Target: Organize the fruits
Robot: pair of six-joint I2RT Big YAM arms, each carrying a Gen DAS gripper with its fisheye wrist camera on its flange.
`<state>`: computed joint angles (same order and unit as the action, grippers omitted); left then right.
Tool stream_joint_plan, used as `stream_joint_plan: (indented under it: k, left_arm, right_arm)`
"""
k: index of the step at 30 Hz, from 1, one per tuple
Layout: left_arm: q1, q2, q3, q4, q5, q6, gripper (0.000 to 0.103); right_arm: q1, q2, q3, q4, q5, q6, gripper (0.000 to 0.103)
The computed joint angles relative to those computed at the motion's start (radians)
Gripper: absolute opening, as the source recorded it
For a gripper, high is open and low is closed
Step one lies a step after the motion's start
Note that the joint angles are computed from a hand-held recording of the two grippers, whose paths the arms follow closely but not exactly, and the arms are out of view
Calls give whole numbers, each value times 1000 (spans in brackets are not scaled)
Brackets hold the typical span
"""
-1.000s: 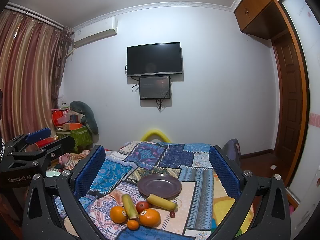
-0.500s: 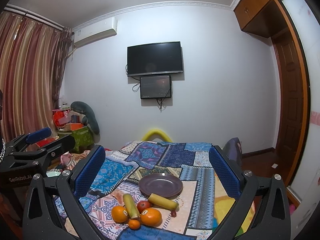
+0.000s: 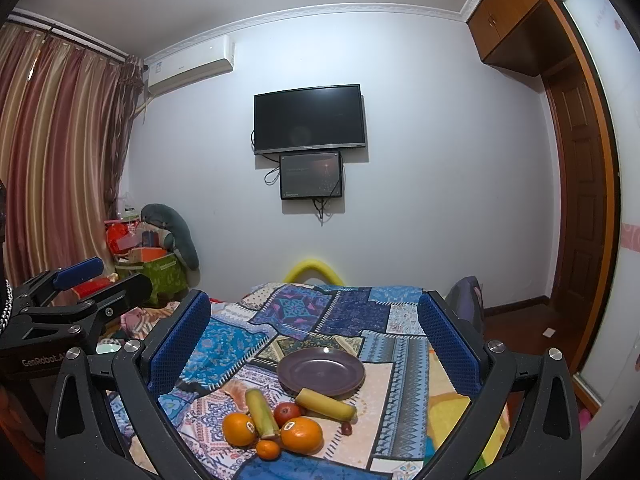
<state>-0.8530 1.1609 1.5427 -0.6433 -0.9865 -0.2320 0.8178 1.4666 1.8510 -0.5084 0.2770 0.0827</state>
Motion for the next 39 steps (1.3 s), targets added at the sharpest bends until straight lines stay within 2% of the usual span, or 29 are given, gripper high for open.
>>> stream_joint_plan:
  k: [33, 39]
  left_arm:
    - [18, 2, -11, 4, 12, -7, 103]
    - [76, 11, -14, -47, 76, -61, 103]
  right_arm:
    - [1, 7, -1, -4, -3, 5, 103]
    - [-15, 37, 17, -30, -20, 16, 103]
